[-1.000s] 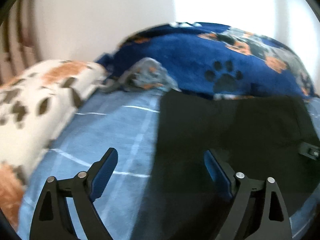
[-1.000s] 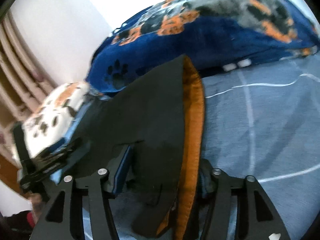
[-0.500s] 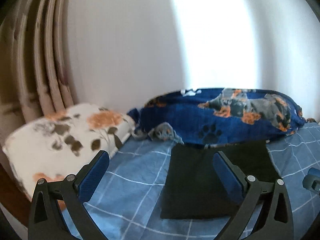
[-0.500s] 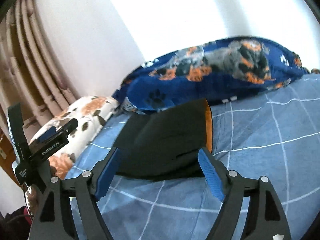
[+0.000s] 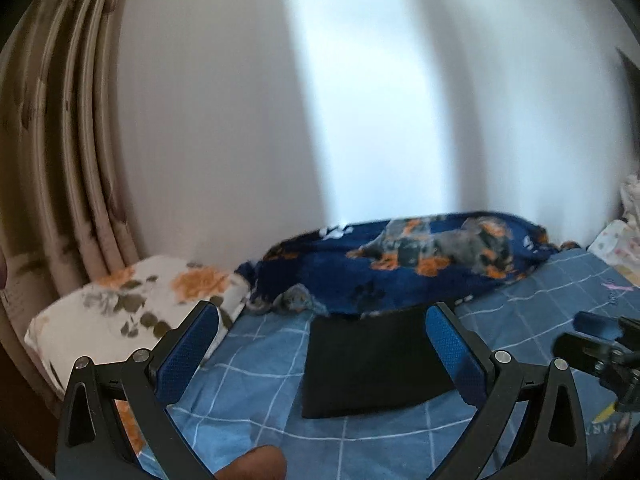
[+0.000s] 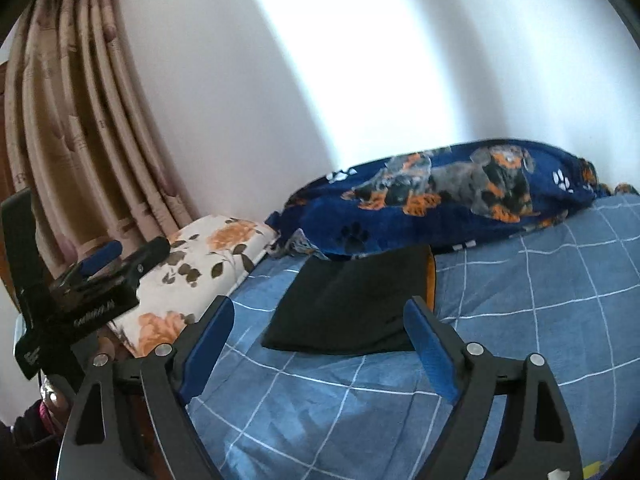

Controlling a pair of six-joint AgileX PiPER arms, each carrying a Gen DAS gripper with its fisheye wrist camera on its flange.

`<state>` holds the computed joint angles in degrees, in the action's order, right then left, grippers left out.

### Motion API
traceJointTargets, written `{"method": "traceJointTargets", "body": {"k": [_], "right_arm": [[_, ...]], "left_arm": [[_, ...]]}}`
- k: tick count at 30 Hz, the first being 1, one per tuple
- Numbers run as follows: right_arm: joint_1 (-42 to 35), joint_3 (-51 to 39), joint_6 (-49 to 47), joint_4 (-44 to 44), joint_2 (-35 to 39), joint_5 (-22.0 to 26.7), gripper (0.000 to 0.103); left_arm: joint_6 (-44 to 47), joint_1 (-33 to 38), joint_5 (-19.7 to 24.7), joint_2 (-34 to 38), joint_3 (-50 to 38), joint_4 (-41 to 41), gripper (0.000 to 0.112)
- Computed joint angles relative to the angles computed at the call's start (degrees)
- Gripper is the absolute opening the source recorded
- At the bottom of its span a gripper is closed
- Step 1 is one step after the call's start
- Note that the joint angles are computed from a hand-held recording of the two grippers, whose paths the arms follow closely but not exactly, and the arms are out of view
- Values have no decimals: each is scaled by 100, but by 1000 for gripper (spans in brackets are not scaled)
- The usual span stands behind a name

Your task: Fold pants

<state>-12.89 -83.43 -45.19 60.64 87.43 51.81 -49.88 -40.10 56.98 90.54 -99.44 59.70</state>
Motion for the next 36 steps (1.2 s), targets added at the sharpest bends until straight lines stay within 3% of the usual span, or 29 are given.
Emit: {"method": "traceJointTargets", "body": {"k": [6,14,27,33,36], "right_arm": [[-255,209,-46,77,-378,192,87],[-313,490,-77,5,-734,280,89],[-90,916,-143,-139,-1157,238,92],[-45,972,-179,-171,-1174,273,93],[-23,996,-197,-161,-1193,243,94]], "left_arm": [[79,-428,249,-288,-7,-138,103],[-105,-468,389,-615,253,-408,103],[-294,-252,276,-931,814,-678,103],[-892,-329,228,-1019,1160,-197,103],[-678,-188,185,-979,1046,-519,103]]}}
